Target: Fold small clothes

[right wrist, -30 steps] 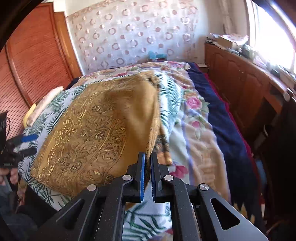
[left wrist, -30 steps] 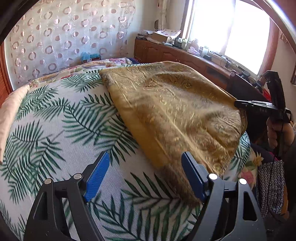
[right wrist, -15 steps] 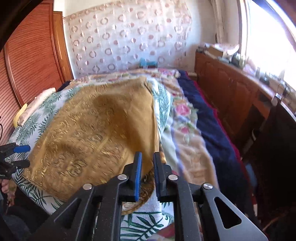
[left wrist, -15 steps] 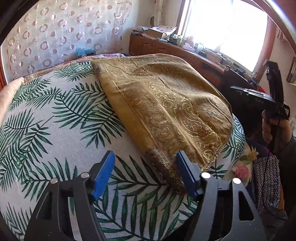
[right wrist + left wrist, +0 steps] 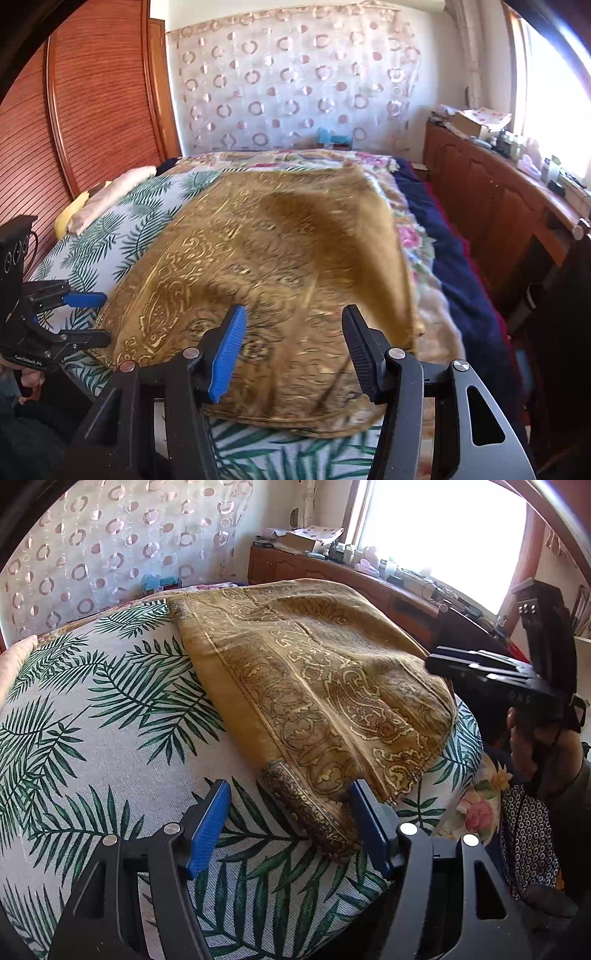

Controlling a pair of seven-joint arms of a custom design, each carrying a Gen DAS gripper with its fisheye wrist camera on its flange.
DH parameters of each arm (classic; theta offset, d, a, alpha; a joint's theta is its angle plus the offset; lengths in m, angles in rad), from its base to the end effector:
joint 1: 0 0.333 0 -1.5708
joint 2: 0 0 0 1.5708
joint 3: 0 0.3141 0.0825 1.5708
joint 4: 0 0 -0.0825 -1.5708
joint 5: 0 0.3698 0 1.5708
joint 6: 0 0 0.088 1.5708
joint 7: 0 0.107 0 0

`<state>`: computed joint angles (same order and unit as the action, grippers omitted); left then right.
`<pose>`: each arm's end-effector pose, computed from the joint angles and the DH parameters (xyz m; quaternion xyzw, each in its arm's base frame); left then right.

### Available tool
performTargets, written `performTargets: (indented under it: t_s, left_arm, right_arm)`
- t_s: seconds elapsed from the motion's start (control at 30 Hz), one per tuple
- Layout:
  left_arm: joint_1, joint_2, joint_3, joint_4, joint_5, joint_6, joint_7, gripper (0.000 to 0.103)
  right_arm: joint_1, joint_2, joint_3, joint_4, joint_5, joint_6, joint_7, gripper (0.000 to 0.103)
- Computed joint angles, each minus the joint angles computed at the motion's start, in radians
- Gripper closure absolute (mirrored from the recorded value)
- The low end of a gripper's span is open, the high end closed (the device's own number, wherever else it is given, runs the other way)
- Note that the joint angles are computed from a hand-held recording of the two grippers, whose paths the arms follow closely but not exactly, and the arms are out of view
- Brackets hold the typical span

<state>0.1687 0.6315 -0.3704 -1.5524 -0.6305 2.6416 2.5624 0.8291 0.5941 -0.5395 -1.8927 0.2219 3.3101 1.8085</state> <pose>0.7210 -0.0781 0.3515 -0.4421 0.8170 -0.3605 0.0845 0.6342 0.2236 0.3468 -0.6419 0.6202 -0.2928 0.3430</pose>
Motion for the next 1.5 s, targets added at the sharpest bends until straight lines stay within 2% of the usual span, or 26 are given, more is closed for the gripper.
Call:
performTargets:
  t_s: [0.07, 0.1, 0.27, 0.33, 0.37, 0.43, 0.5, 0.53, 0.73, 0.83, 0.93, 0.97, 1.03, 1.17, 1.3, 1.43, 1.5]
  left_arm:
    - [0.003, -0.005, -0.005, -0.012, -0.006, 0.011, 0.009, 0.035]
    - [0.005, -0.005, -0.007, -0.012, -0.008, 0.011, 0.011, 0.037]
    - [0.024, -0.019, -0.025, -0.036, -0.039, 0.002, 0.05, 0.054]
    - [0.028, -0.027, -0.029, -0.048, -0.053, -0.006, 0.07, 0.066]
    - [0.03, -0.03, -0.03, -0.052, -0.06, -0.017, 0.078, 0.068]
    - [0.031, -0.035, -0.028, -0.054, -0.07, -0.042, 0.093, 0.086]
    - [0.024, -0.043, -0.023, -0.061, -0.085, -0.027, 0.107, 0.095]
    - [0.024, -0.045, -0.024, -0.057, -0.093, -0.032, 0.113, 0.096]
    - [0.048, -0.083, -0.055, -0.017, -0.223, -0.063, 0.202, 0.097]
    - [0.03, -0.083, -0.046, 0.034, -0.265, -0.074, 0.219, 0.097]
    - [0.007, -0.073, -0.036, 0.083, -0.282, -0.072, 0.224, 0.097]
    - [0.004, -0.072, -0.034, 0.094, -0.286, -0.074, 0.226, 0.097]
    - [-0.004, -0.067, -0.032, 0.111, -0.295, -0.07, 0.228, 0.097]
    - [-0.016, -0.048, -0.026, 0.146, -0.29, -0.069, 0.215, 0.097]
    - [-0.015, -0.043, -0.027, 0.147, -0.289, -0.061, 0.208, 0.097]
    - [-0.006, -0.042, -0.032, 0.149, -0.3, -0.059, 0.202, 0.097]
    - [-0.005, -0.037, -0.031, 0.155, -0.3, -0.06, 0.198, 0.097]
  right_arm:
    - [-0.034, 0.006, 0.032, 0.016, -0.011, -0.01, -0.005, 0.047]
    - [-0.033, 0.015, 0.029, 0.036, -0.013, -0.032, 0.0, 0.047]
    - [-0.084, 0.027, 0.063, 0.073, -0.071, -0.074, 0.044, 0.047]
    - [-0.085, 0.016, 0.061, 0.061, -0.094, -0.072, 0.066, 0.047]
    - [-0.091, 0.005, 0.067, 0.052, -0.105, -0.068, 0.074, 0.047]
    - [-0.094, -0.01, 0.067, 0.036, -0.123, -0.064, 0.087, 0.047]
    - [-0.111, -0.031, 0.085, 0.019, -0.139, -0.06, 0.09, 0.046]
    - [-0.126, -0.041, 0.103, 0.012, -0.148, -0.055, 0.088, 0.045]
    - [-0.12, -0.087, 0.135, -0.031, -0.156, -0.005, 0.058, 0.04]
    - [-0.16, -0.132, 0.204, -0.074, -0.158, 0.044, 0.003, 0.039]
    - [-0.173, -0.159, 0.241, -0.1, -0.151, 0.077, -0.053, 0.037]
    - [-0.157, -0.162, 0.23, -0.105, -0.142, 0.082, -0.076, 0.036]
    - [-0.068, -0.146, 0.145, -0.098, -0.088, 0.059, -0.124, 0.034]
    - [-0.011, -0.1, 0.073, -0.056, -0.037, -0.013, -0.166, 0.034]
    - [-0.001, -0.062, 0.027, -0.007, -0.062, -0.08, -0.108, 0.034]
    - [0.097, 0.018, -0.123, 0.047, -0.116, -0.163, -0.027, 0.034]
    - [0.125, 0.058, -0.166, 0.087, -0.141, -0.209, 0.017, 0.034]
